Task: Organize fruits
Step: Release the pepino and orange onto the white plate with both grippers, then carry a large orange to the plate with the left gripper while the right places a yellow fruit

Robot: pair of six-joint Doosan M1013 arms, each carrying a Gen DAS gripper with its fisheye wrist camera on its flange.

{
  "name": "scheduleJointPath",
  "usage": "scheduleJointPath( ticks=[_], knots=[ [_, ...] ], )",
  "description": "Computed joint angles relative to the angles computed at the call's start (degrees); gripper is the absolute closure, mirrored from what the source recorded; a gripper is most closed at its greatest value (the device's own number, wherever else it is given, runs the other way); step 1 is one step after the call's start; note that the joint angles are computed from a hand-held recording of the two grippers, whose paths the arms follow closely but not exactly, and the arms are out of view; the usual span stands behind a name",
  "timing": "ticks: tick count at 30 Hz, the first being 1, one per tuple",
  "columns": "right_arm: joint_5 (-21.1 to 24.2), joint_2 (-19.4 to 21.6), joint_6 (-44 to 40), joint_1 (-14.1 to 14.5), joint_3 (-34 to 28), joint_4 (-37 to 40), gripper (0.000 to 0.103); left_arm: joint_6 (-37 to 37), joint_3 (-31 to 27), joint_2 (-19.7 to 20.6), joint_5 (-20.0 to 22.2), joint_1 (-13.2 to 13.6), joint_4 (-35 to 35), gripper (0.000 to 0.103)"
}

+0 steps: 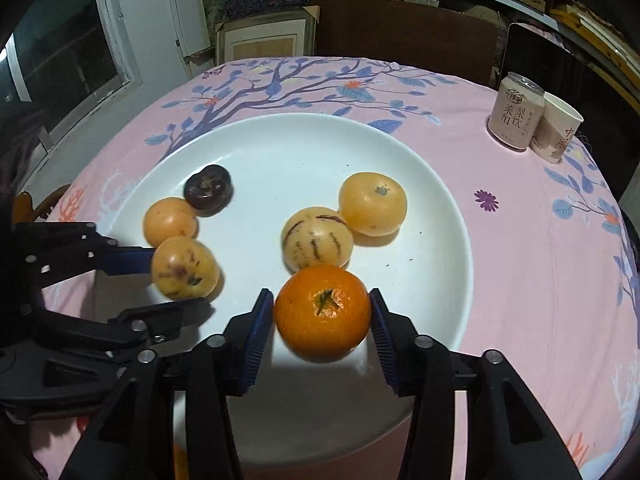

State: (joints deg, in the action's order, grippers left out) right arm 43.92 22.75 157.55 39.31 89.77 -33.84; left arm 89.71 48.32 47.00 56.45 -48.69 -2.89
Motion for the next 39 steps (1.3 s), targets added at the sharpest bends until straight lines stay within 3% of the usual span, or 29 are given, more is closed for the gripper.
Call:
scheduleJointPath(
  ticks=[6,10,13,17,20,22,26,30,37,39],
  knots=[
    [0.58,-4.32,8.52,3.06,3.06,-8.18,0.046,0.7,8.65,-6.0,-7.17,0.74,-2.8,0.049],
    [0.22,-8.23,17.42,6.39,7.17,-14.57,0.043,3.25,18.91,-13.0,-14.74,1.05,-3.95,0.038],
    [0.46,-10.53,25.8,9.65,10.74,-19.41,0.043,4.81,26.84,-17.7,-19.38,0.76,-2.24,0.038],
    [0.14,-11.6,35.2,13.01,14.4,-22.39,0.042,1.58,33.78,-20.33,-21.49,-0.74,6.54,0.038],
    [0.12,-11.39,39.08,14.61,15.64,-22.74,0.042,2.29,35.44,-20.3,-21.88,-1.02,6.86,0.04],
    [-0.12,-10.95,39.03,15.02,15.69,-21.74,0.043,1.36,35.34,-19.78,-21.91,-1.35,8.11,0.047],
    [0.44,-10.2,36.73,15.29,15.17,-19.21,0.043,4.58,34.8,-18.72,-22.21,-0.52,1.86,0.057],
    [2.43,-9.96,35.54,15.28,15.22,-18.91,0.043,3.83,36.42,-19.67,-24.88,-0.21,0.09,0.059],
    [-3.57,-9.11,25.35,13.65,14.45,-12.78,0.044,9.29,40.17,-23.12,-29.12,0.37,-8.39,0.059],
    [-2.88,-8.1,21.57,14.21,13.23,-12.11,0.044,10.57,40.82,-23.66,-29.11,0.5,-10.14,0.059]
  ],
)
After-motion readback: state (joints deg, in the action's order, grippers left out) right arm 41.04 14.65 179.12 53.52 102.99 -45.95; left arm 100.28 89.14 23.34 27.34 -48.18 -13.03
